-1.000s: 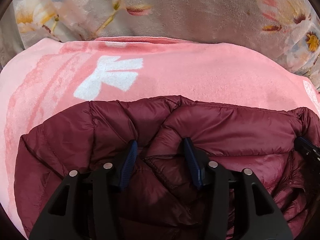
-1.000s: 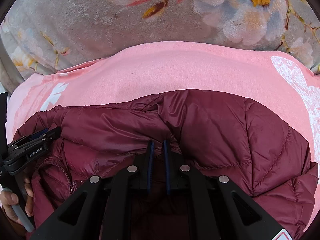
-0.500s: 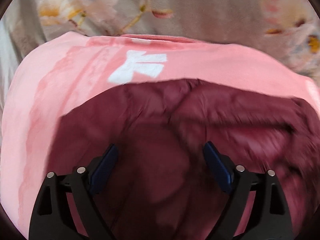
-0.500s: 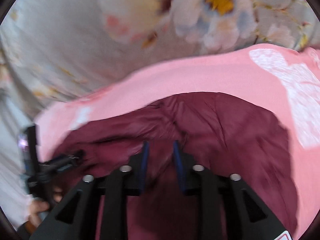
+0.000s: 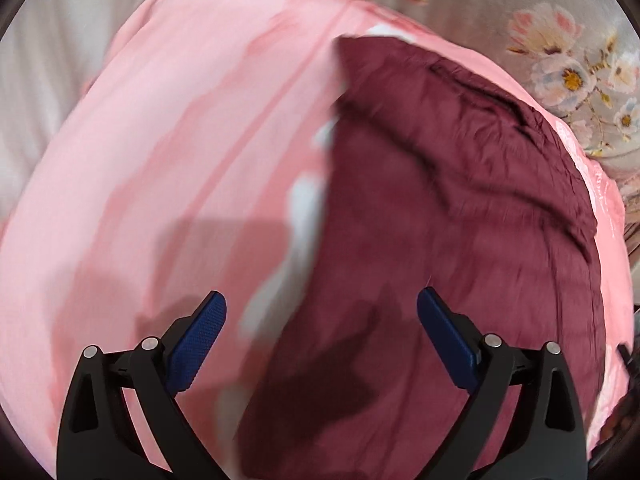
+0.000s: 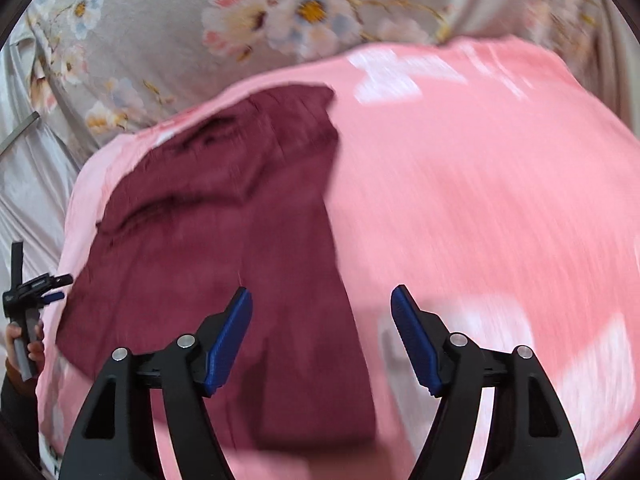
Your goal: Fold large clothes
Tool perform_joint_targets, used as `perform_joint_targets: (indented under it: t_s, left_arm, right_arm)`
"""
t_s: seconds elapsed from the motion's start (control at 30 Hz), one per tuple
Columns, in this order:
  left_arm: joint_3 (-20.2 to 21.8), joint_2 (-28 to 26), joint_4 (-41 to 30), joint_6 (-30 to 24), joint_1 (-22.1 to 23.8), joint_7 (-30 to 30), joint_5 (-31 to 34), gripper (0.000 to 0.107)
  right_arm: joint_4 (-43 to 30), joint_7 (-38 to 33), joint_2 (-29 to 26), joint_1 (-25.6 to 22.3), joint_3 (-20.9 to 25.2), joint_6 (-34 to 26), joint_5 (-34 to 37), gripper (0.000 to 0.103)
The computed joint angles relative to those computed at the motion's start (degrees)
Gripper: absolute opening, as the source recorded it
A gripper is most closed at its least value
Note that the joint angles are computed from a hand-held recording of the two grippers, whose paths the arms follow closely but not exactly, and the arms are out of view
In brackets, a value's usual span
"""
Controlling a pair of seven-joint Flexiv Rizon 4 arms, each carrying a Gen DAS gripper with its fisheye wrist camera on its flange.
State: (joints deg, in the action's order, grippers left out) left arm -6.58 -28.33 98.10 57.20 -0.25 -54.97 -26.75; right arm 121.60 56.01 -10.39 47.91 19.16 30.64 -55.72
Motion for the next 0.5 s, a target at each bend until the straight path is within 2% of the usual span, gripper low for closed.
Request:
perform_joint_targets:
  t_s: [0.1, 0.17, 0.23, 0.27, 0.33, 0.37, 0.4, 0.43, 0.47, 0.5]
  left_arm:
    - [-0.9, 2.7, 5.5, -0.2, 2.5, 3.0, -3.8, 0.094]
    - [-2.1, 3.8, 8.4, 0.3, 3.8, 5.6, -8.4, 0.094]
    - [-2.2, 4.6, 10.0, 1.8, 3.4, 6.9, -10.5, 0.093]
    - [-2.6, 5.1, 10.7, 1.9, 3.4, 7.4, -12.2, 0.092]
    - [-3.1, 5.7, 11.2, 0.2, 3.2, 8.1, -14.9, 0.076]
    - [-2.9, 6.1, 11.8, 0.0, 2.8, 8.7, -15.6, 0.071]
    - [-2.5, 6.5, 12.2, 0.3, 2.2, 9.0, -15.5, 0.058]
    - [-2.0, 6.6, 12.3, 0.8, 1.4, 8.7, -15.0, 0.046]
    - [-2.0, 7.0, 12.7, 1.1, 1.0, 9.1, -15.1, 0.04]
    - [-1.9, 7.4, 13.1, 1.3, 0.8, 9.5, -15.6, 0.027]
  right_arm:
    - [2.8, 11.2, -0.7, 1.3, 0.4, 3.9, -3.8, 0.071]
    - [3.7, 16.1, -1.5, 1.5, -0.2, 6.0, -6.8, 0.072]
    - [2.4, 16.7, -2.7, 2.6, -0.3, 3.5, -7.5, 0.072]
    - [2.5, 17.9, -3.0, 2.3, -1.1, 5.3, -10.2, 0.072]
    - [2.2, 20.8, -3.7, 2.2, -2.0, 6.6, -14.1, 0.072]
    - [2.0, 22.2, -4.1, 2.0, -2.6, 7.6, -16.6, 0.068]
    - [1.8, 22.4, -4.3, 1.7, -2.8, 8.1, -17.7, 0.063]
    - [1.2, 21.9, -4.9, 1.6, -2.9, 8.2, -17.5, 0.048]
    - [0.7, 21.4, -5.3, 1.4, -2.8, 8.1, -16.8, 0.041]
    - [0.5, 21.5, -5.4, 1.6, -2.8, 7.5, -16.3, 0.024]
